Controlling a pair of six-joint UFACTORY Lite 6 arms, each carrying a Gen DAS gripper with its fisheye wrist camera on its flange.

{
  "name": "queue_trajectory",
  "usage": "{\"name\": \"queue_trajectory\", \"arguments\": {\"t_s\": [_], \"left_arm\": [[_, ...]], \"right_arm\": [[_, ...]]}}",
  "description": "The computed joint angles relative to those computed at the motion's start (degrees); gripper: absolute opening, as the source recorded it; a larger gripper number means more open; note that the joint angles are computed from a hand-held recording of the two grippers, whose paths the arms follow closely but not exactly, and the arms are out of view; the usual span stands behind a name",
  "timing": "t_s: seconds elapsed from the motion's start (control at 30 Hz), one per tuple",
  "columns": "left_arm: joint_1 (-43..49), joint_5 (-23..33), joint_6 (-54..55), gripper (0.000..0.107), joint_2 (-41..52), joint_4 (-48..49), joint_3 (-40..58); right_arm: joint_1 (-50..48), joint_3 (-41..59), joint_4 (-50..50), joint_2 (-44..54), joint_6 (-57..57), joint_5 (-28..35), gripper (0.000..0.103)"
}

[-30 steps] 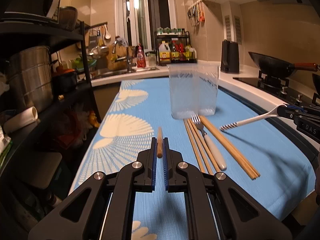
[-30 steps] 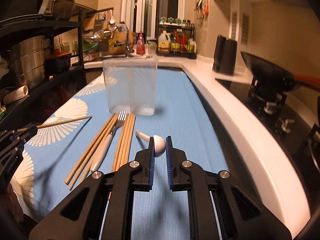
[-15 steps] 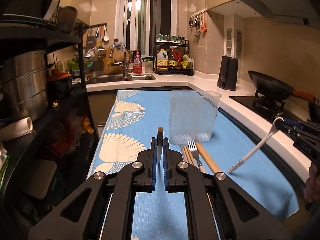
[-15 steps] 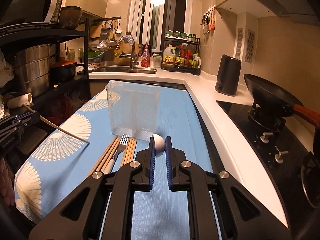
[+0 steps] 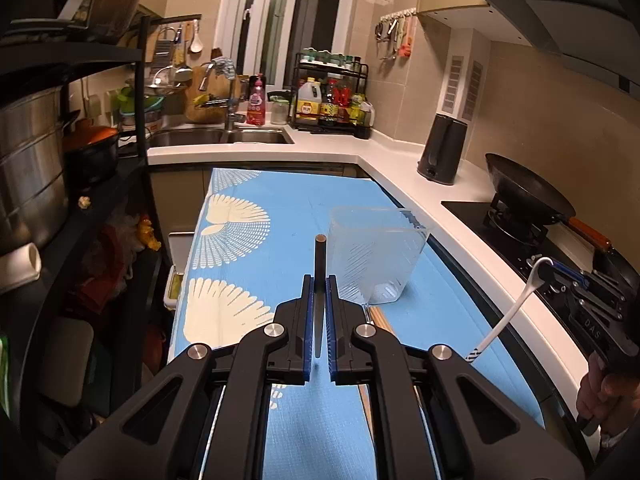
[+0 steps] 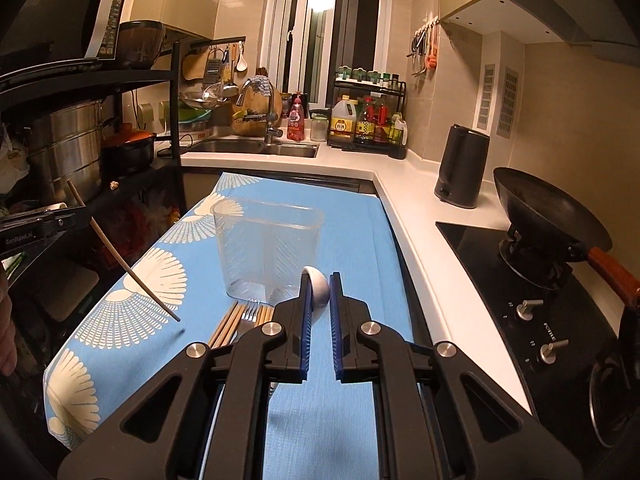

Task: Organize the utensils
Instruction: 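Lift the chopstick with left tool while right tool carries spoon to container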

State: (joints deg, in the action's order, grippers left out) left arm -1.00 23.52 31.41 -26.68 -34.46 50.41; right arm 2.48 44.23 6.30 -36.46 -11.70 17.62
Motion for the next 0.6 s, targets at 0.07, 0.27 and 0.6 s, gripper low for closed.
{"name": "queue_trajectory", "arguments": {"t_s": [0.07, 0.27, 0.6], "left_arm": [[1.34, 3.95, 0.97, 0.006, 2.37, -0.62, 4.53], [5.55, 18.17, 2.06, 0.006, 13.4, -2.5, 24.71], [3.25, 33.56, -8.37, 0.006, 41.91, 1.77, 72.68]], "right_arm": [[-1.22, 4.0, 3.91, 2.26, -4.23, 1.45, 0.009], [-1.76, 20.8, 6.32, 11.97, -8.23, 5.64, 0.009], [2.63, 60.04, -3.33, 39.29, -0.1, 10.74, 0.008]]}}
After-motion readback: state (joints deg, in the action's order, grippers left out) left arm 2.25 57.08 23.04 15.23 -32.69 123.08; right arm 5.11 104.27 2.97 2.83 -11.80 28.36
